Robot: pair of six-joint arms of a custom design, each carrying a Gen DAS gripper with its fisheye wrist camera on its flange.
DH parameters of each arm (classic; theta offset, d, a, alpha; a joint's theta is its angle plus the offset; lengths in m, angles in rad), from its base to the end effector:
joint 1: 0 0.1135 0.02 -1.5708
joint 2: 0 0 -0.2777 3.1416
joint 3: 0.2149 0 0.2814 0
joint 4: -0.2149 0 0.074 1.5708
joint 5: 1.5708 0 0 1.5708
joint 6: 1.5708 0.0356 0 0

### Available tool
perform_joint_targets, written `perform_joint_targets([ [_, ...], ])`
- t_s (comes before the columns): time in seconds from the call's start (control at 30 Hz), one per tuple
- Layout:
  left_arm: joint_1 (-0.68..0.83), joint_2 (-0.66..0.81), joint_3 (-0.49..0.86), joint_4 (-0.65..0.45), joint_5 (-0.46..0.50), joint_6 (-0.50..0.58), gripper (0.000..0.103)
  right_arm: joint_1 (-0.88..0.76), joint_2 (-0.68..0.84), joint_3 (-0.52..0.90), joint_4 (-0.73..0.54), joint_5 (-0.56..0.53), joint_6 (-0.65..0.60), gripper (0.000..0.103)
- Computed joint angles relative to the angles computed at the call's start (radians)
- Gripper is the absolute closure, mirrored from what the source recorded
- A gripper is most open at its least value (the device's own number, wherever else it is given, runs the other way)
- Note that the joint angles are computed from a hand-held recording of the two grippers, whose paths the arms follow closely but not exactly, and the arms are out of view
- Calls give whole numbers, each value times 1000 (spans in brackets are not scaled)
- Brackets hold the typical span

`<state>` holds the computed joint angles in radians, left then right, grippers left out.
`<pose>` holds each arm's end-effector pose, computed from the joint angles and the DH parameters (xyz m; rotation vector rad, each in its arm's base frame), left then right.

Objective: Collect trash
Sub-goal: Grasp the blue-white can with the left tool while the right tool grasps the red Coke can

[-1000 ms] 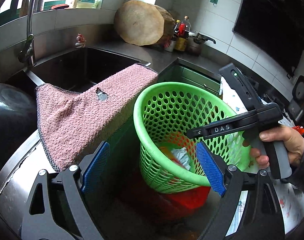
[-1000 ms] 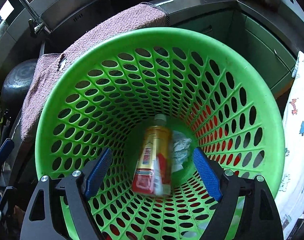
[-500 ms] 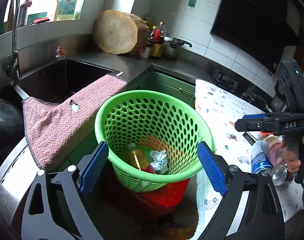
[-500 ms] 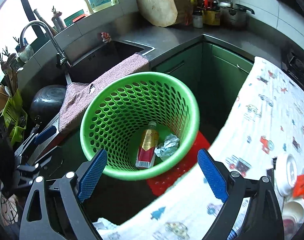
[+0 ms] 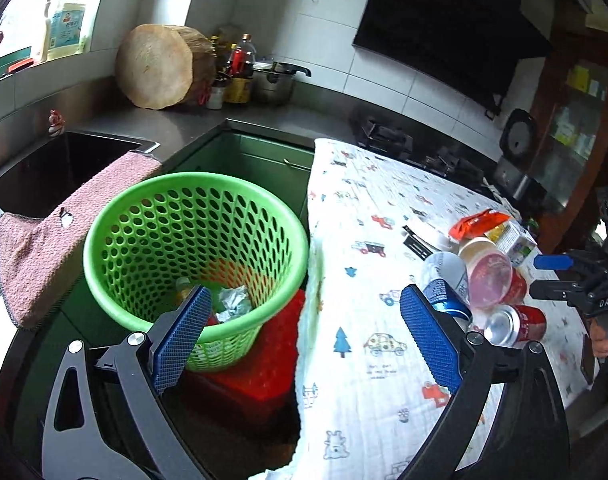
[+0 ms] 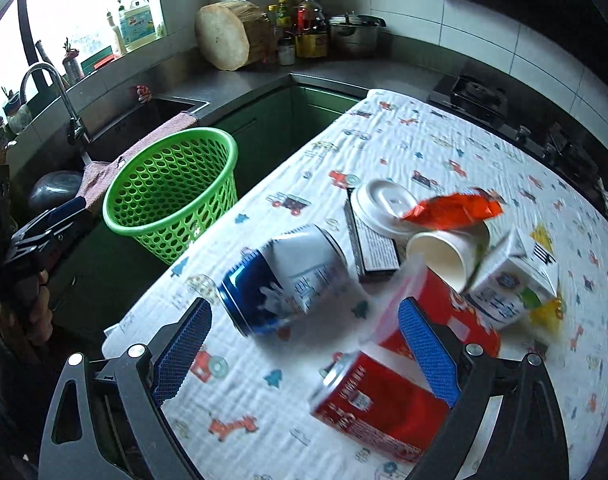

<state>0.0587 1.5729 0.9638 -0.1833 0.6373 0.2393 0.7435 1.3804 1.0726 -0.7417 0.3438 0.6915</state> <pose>0.3531 -0.0005 0.2101 0.5001 2.1872 -0.5900 0.2298 0.1950 0.2668 0.0513 2.5292 0.1126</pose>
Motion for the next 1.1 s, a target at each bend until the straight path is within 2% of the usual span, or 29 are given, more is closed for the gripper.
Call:
perform_joint_targets([
  [0.13, -80, -15, -3, -21, -34, -8, 8, 19, -83, -110, -25, 1, 20, 11],
  [0.3, -156, -25, -11, -26, -67, -20, 7, 30, -94, -169, -29, -17, -27, 11],
  [0.77, -297, 82, 97, -106, -139, -3, 7, -12, 42, -148, 1, -82, -470, 11],
  [1.0, -361, 163, 191, -186, -166, 54, 7, -36, 106, -141, 24, -101, -591, 12],
  [1.03, -371, 173, 204, -198, -172, 65, 7, -37, 110, -144, 30, -105, -600, 13],
  [1.1, -397, 192, 228, -217, -191, 84, 7, -39, 123, -144, 30, -94, -616, 23],
])
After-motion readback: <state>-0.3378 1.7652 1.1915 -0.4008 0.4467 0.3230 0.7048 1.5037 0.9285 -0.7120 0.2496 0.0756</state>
